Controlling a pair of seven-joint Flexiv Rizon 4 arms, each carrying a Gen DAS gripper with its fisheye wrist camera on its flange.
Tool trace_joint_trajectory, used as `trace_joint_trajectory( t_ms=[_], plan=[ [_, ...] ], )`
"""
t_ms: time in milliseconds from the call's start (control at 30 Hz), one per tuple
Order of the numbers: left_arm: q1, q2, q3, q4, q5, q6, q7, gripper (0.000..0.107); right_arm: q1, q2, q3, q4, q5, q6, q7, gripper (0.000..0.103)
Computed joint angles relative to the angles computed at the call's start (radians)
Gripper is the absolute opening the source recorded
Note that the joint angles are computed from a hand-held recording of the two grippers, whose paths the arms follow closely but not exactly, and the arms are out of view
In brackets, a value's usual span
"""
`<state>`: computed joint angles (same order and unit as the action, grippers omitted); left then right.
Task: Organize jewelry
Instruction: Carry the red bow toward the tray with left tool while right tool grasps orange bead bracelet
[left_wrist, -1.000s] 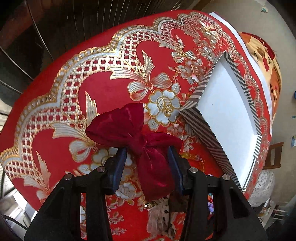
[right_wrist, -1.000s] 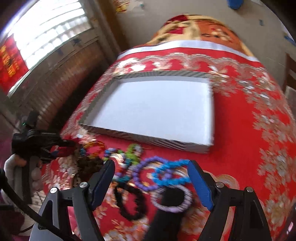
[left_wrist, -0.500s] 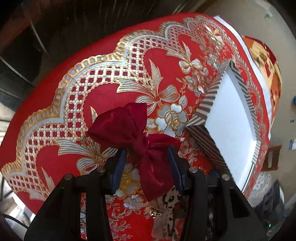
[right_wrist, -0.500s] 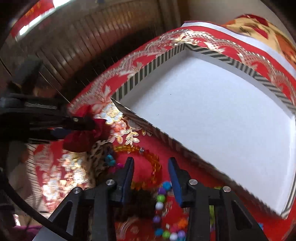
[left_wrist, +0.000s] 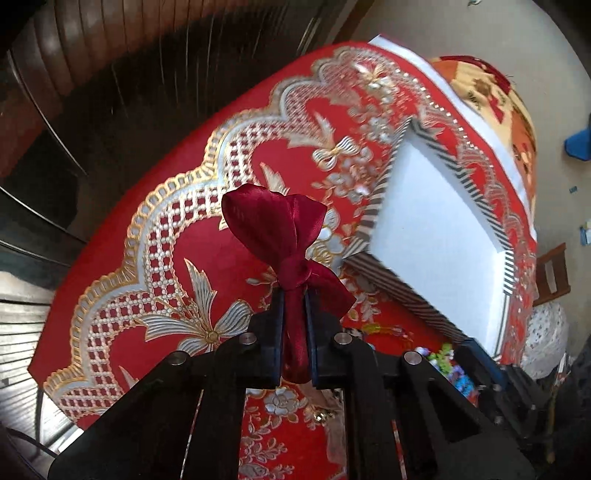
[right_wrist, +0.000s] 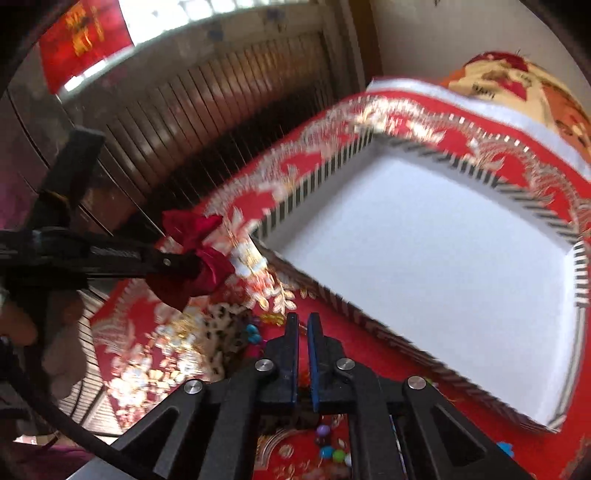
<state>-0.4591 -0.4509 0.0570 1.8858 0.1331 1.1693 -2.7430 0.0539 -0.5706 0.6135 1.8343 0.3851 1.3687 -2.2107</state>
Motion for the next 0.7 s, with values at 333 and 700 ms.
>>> trace_joint_trajectory(
  t_ms=[333, 700],
  plan=[
    [-0.023, 0.026, 0.011, -0.071, 0.084, -0.019, -0.002, 0.009, -0.135, 0.083, 0.061, -0.025, 0.187, -0.085, -0.109, 0.004],
    [0.002, 0.024, -0.017, -0.049, 0.048, 0.008, 0.059, 0.009, 0.147, -0.03, -0.162, -0.044, 0.027, -0.1, 0.019, 0.031]
  ],
)
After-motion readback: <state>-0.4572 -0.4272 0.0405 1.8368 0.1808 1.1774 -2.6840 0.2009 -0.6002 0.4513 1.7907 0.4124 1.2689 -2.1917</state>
